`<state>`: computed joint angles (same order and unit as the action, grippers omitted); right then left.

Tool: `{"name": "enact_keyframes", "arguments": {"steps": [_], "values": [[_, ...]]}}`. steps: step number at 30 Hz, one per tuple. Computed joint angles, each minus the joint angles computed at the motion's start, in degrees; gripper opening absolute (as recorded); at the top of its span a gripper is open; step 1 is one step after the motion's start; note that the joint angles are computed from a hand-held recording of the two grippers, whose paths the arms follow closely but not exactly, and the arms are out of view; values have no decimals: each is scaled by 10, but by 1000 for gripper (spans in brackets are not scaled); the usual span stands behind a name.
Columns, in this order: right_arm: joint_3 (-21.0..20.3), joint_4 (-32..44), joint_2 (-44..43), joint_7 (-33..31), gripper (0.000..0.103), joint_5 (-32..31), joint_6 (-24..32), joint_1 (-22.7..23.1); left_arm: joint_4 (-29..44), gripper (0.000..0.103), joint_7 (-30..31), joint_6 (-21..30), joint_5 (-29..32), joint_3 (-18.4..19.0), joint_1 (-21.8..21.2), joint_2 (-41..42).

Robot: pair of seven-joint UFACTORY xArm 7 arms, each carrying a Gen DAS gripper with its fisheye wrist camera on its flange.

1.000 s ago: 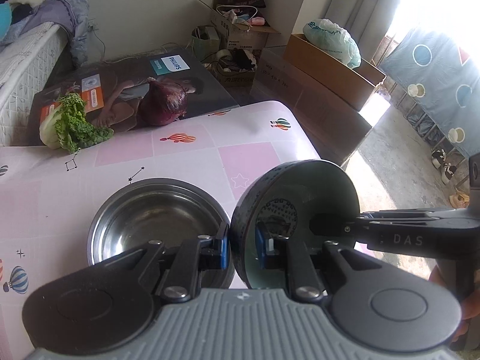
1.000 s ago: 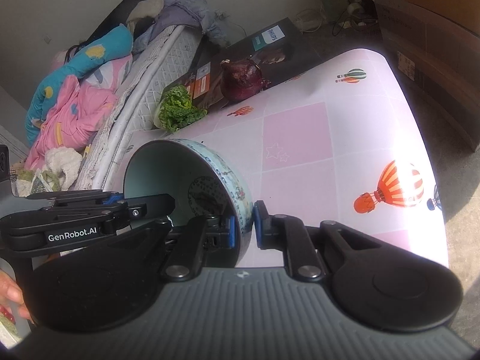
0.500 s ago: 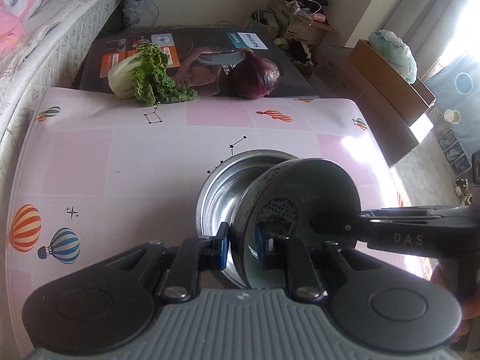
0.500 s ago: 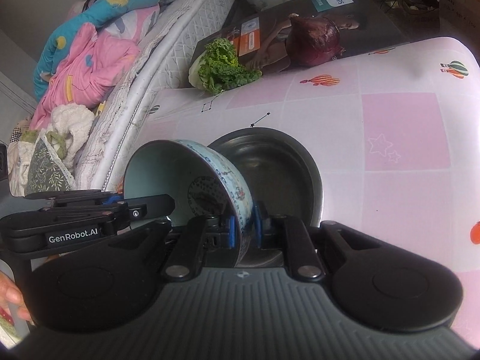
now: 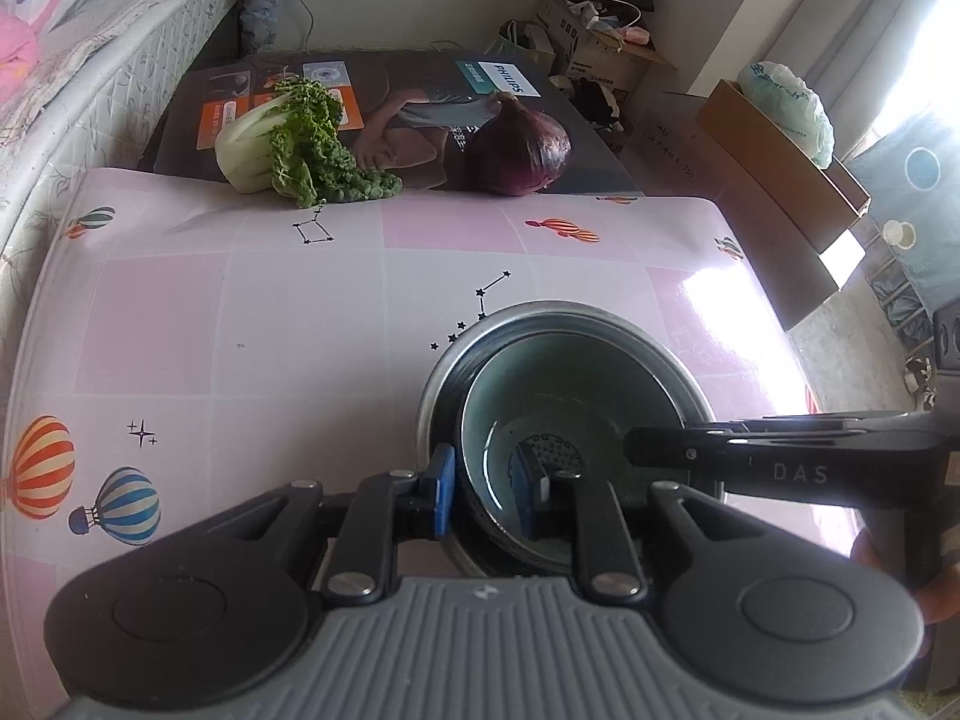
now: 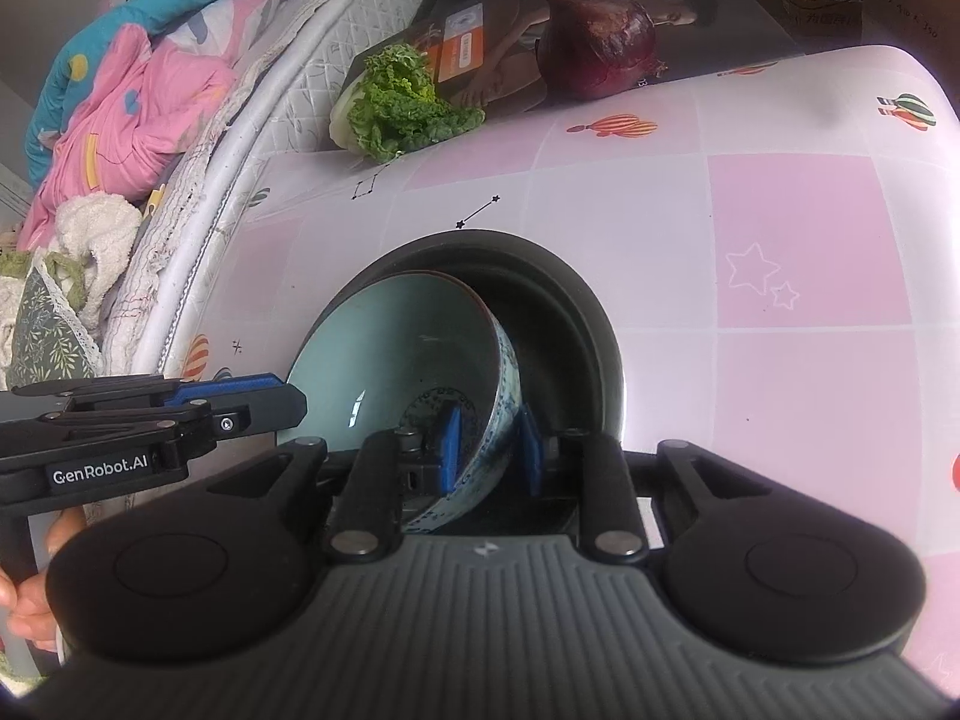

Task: Organize plates and bowls
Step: 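Lower the teal bowl into the steel bowl and open both grippers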

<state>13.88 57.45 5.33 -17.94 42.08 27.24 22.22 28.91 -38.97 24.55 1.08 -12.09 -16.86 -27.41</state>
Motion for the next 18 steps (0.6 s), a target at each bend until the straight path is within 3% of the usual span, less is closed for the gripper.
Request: {"name": "enact_keyframes", "arguments": {"steps": [4,10,14,18], "values": [[-1,-18,-26,-14,25,18,-25,1,-8,38,-19,4,19,-14,12,-32],[-20,-64,-95,-68,31,100,-42,15,-31,60,-33,19,32,-26,10,-96],[-50,-126,-178,-118,37,173,-47,41,-50,69,-42,55,39,-42,-1,-165],[-73,-199,-278,-132,47,202,-62,73,-67,81,-49,101,39,-56,-24,-245]]}}
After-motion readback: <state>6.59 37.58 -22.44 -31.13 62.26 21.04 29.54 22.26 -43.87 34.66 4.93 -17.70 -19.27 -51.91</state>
